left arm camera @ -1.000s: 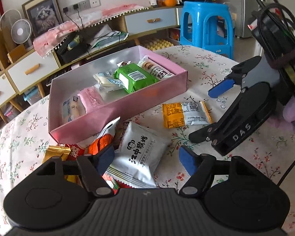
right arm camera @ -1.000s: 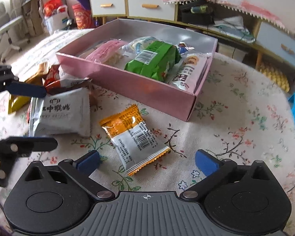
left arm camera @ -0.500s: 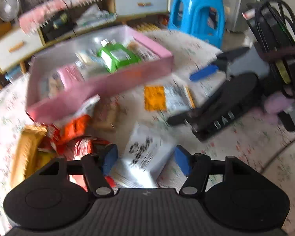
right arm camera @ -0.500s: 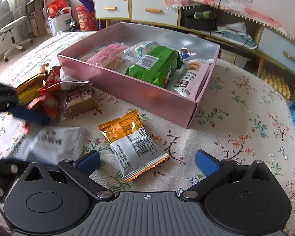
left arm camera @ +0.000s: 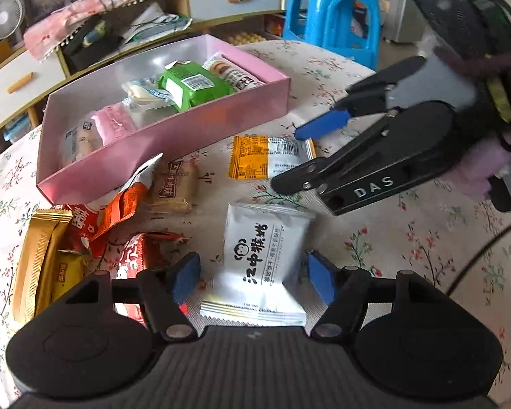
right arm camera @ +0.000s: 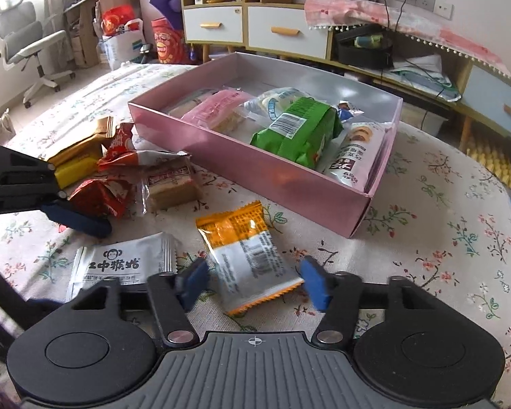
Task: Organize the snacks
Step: 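Grasp white square pack with left gripper while right gripper grasps orange biscuit pack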
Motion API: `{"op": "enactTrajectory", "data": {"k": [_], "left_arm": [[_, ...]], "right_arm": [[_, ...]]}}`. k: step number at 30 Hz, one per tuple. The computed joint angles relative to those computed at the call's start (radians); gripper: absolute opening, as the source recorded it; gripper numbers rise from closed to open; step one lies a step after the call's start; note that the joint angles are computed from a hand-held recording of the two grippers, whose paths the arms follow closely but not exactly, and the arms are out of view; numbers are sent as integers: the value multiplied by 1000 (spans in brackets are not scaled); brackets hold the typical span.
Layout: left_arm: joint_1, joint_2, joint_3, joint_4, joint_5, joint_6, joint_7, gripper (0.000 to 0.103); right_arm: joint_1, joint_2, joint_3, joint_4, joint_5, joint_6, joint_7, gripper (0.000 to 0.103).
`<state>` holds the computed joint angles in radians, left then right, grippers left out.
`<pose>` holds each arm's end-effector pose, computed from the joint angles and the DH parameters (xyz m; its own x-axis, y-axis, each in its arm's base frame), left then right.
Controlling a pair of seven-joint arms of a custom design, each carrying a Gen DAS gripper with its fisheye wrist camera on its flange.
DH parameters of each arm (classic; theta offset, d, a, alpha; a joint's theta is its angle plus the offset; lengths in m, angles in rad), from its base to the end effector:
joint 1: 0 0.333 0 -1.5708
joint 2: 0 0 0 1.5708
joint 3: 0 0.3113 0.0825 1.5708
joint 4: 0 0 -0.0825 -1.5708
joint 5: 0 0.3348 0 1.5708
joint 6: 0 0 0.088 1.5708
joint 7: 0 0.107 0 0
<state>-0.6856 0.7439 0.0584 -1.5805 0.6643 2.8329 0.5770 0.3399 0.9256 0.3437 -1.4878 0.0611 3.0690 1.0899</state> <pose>0.5376 -0.4393 0.2781 -0.2441 -0.9697 0.0028 -0.7935 0.1981 -0.5754 0.6040 0.3929 0.2508 0.7681 -0.6403 -0.0005 -0.4771 -0.5718 -0.6674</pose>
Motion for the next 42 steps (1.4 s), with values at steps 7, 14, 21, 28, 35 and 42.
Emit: {"op": "enactTrajectory", "data": {"k": [7, 14, 21, 28, 35, 42], "left_arm": [[-45, 8, 52, 17, 1, -25, -147, 50], [-84, 47, 96, 81, 71, -56, -379, 47], [-43, 68, 42, 121, 93, -79, -345, 63], [-25, 83, 3, 160, 57, -140, -297, 74], [-32, 99, 2, 189, 55, -170, -275, 77], [-49, 99, 19, 197, 80, -199, -307, 59]], "right_arm": [[49, -53, -102, -46, 18, -4, 113, 48], [24, -111, -106, -139, -6, 2, 158, 52], [-3, -93, -75, -133, -22, 20, 144, 65], [-5, -67, -65, -106, -30, 35, 141, 73], [-23, -57, -41, -100, -37, 35, 124, 77], [-6, -54, -54, -82, -30, 10, 126, 82]]}}
